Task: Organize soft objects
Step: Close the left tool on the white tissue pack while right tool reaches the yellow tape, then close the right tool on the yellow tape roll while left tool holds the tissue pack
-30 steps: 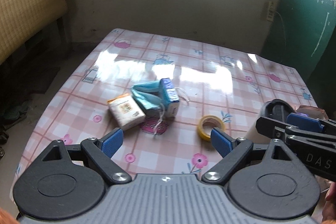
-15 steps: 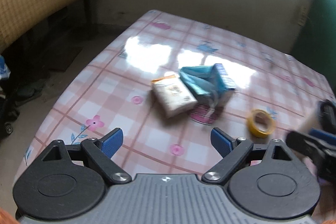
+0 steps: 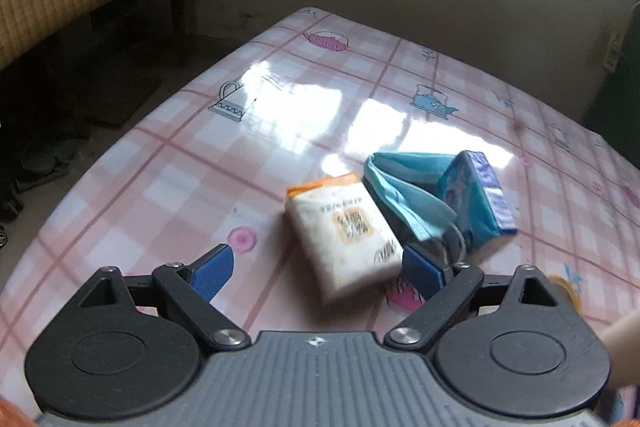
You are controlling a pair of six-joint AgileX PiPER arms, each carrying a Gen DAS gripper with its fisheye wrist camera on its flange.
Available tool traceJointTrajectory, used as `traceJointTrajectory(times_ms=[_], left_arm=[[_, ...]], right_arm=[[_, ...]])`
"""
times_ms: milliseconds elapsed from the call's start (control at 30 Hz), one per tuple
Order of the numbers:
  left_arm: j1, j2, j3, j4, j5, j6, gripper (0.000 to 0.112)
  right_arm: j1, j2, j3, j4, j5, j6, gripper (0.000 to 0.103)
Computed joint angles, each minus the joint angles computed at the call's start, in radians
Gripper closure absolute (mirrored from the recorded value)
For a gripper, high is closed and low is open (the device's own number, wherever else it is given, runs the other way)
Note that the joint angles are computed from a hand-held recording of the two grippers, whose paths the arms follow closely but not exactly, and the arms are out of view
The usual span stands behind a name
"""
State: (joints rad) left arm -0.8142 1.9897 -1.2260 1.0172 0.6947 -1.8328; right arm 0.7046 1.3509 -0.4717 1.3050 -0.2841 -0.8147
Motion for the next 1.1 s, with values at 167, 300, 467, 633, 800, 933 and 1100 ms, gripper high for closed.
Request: traceJointTrajectory(times_ms=[167, 300, 467, 633, 800, 933, 1100], left_arm=[[0.028, 0.051, -0.017, 0.06, -0.045, -0.001, 0.016], [0.026, 0.006, 0.08, 0.19, -0.061, -0.062, 0.011], [0.025, -0.052, 0.151, 0.234, -0.065, -0.083, 0.01], [0.019, 0.032, 0.036, 0.146, -0.029, 0.074, 0.011], [0.016, 0.036, 0.061, 0.197, -0.002, 0.015, 0.048], [0.021, -0.032, 0.137, 0.212, -0.059, -0.007, 0.06], [-0.028, -0.101, 0.218, 0.221, -0.031, -0.071, 0.06]], right_arm=[[-0.025, 0.022, 0.01, -0.122, 0.019, 0.119, 0.027], [-0.038, 0.059, 0.01, -0.236, 0.019, 0.229, 0.027], [-0.034, 0.123, -0.002, -0.316, -0.025, 0.321, 0.027], [0.001, 0.236, -0.054, -0.218, -0.125, 0.265, 0.027], [0.01, 0.346, -0.107, -0.166, -0.2, 0.272, 0.026], [0.009, 0.44, -0.187, -0.094, -0.238, 0.266, 0.024], [0.041, 0.591, -0.332, 0.099, -0.336, 0.172, 0.022]])
